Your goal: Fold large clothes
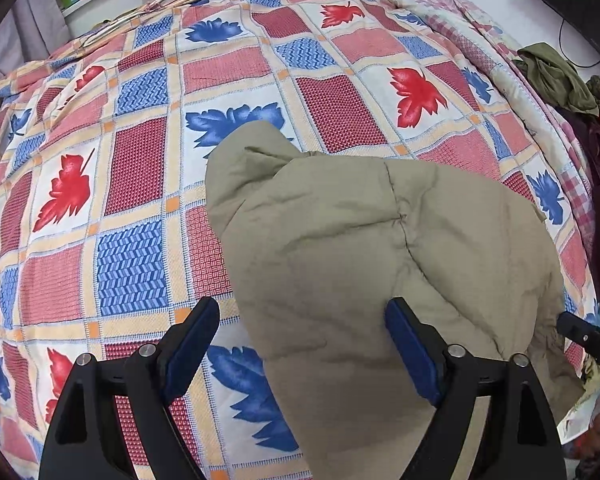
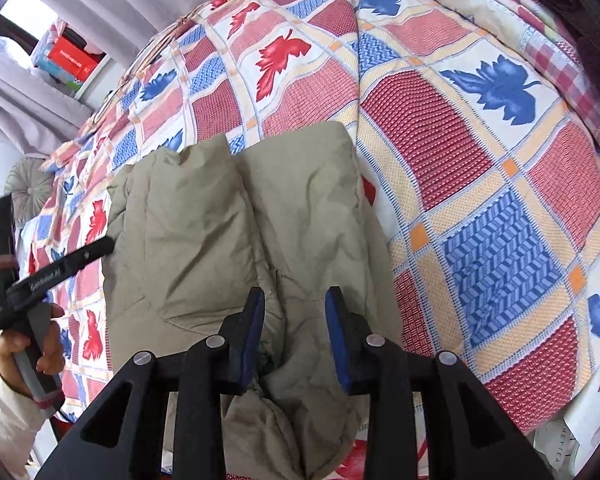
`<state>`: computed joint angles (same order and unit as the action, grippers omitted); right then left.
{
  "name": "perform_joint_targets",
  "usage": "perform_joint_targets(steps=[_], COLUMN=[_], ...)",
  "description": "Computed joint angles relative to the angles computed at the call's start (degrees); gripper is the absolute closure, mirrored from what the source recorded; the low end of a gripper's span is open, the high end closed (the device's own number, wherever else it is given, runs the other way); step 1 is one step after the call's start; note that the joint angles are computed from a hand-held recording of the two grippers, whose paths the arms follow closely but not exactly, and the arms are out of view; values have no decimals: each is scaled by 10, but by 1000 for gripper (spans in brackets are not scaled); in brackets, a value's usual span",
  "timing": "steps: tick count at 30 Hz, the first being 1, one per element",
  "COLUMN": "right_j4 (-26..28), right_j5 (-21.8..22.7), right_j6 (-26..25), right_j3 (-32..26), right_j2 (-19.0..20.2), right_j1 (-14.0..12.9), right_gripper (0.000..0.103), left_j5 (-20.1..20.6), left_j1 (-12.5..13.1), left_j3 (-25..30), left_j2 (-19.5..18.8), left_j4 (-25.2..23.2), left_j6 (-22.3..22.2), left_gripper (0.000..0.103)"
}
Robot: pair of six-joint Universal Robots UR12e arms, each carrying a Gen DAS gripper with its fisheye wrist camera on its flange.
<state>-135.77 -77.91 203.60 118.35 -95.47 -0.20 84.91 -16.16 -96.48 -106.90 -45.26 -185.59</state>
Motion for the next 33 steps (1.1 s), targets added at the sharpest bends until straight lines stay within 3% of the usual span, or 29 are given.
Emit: perform_joint_targets(steps=[1, 6, 7, 11, 12, 14, 16, 21, 26, 28, 30, 31, 33], right_j4=[0, -4, -4, -5, -8, -11, -13, -31, -59, -79, -98, -104, -60], right_j5=[-2, -5, -5, -2, 13, 50, 96, 214, 314, 353, 393, 406, 402], right_j6=[2, 11, 11, -1, -5, -7, -2, 12, 6, 9, -7, -20, -77], right_j3=[0, 1, 1, 2, 5, 12, 21, 48, 56, 58, 55, 52, 33], right_j2=[-1, -2, -2, -1, -1, 2, 5, 23, 65, 79, 90, 93, 95], right_j1=[-1, -9, -10, -19, -26, -42, -62, -106, -121, -124, -123, -121, -111], right_gripper=[68, 55, 53, 30, 22, 21, 13, 13, 12, 11, 0, 0, 0], left_j5=[2, -5, -21, -108, -119, -136, -163, -320, -432, -450, -459, -463, -466], left_j1=[0, 5, 10, 40, 44, 54, 62, 92, 103, 105, 106, 105, 101], left_j3=[-3, -26, -31, -56, -61, -74, -83, -106, -117, -119, -120, -119, -114], left_j2=[2, 16, 19, 29, 30, 32, 31, 10, -19, -25, -30, -33, -41], left_j4=[1, 14, 14, 8, 9, 21, 24, 33, 70, 78, 82, 81, 75], left_j6=[-1, -2, -8, -33, -43, -60, -65, -81, -107, -113, -114, -111, -100], left_gripper=[1, 1, 1, 1, 1, 1, 1, 1, 1, 1, 1, 1, 1])
